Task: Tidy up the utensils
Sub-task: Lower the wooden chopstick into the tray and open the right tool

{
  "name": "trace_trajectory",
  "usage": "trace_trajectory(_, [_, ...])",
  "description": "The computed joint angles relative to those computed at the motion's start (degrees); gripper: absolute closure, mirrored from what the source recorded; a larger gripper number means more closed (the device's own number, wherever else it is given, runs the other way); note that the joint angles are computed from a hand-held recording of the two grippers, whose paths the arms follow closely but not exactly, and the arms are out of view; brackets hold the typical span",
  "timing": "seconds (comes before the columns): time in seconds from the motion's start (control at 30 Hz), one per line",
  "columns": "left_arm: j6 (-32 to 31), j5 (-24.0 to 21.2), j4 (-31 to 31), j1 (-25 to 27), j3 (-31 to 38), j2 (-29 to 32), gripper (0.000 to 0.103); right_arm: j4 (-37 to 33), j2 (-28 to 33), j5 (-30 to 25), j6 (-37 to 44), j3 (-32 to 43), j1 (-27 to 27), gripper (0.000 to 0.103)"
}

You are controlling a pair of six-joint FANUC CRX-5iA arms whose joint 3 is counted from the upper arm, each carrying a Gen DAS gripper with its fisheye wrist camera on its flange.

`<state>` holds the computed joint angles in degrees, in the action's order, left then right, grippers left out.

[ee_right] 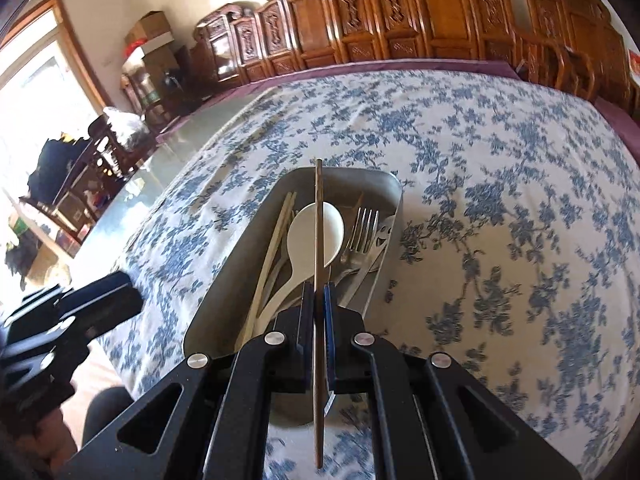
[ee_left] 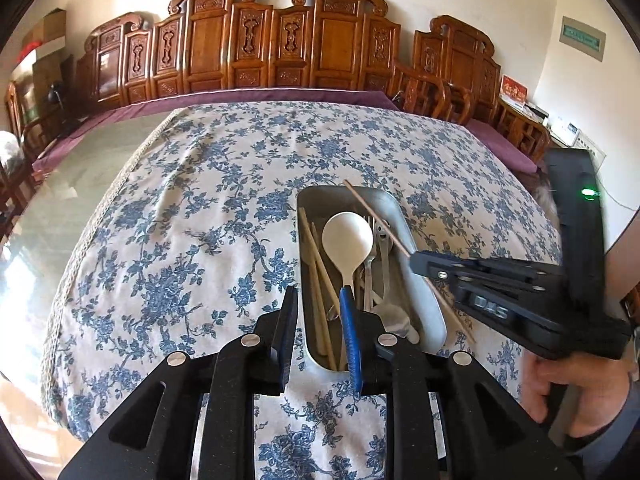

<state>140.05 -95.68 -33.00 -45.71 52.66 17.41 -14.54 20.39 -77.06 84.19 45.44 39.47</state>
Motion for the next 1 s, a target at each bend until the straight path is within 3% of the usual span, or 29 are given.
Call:
trace_trajectory(0.3, [0.69, 1.26, 0.68, 0.42, -2.36, -1.56, 0.083, 6.43, 2.17, 1.45, -6.30, 0.23, 2.70, 0.097])
trace_trajectory(0.7, [1.00, 0.74, 0.05, 0.21, -2.63, -2.15, 0.083, 2.33, 1.96, -0.11, -3.16, 0.37, 2.64, 0.097])
trace_trajectory(0.83, [1.03, 0.43, -0.13, 0.21, -2.57, -2.20, 0.083, -2.01, 1.46, 0.37, -0.08, 0.12, 1.57, 0.097])
trace_trajectory(1.0, [1.05, -0.49, -0.84, -0.24, -1.66, -1.86, 0.083, -2.54, 0.02, 2.46, 1.69, -1.86, 1.15, 0.093])
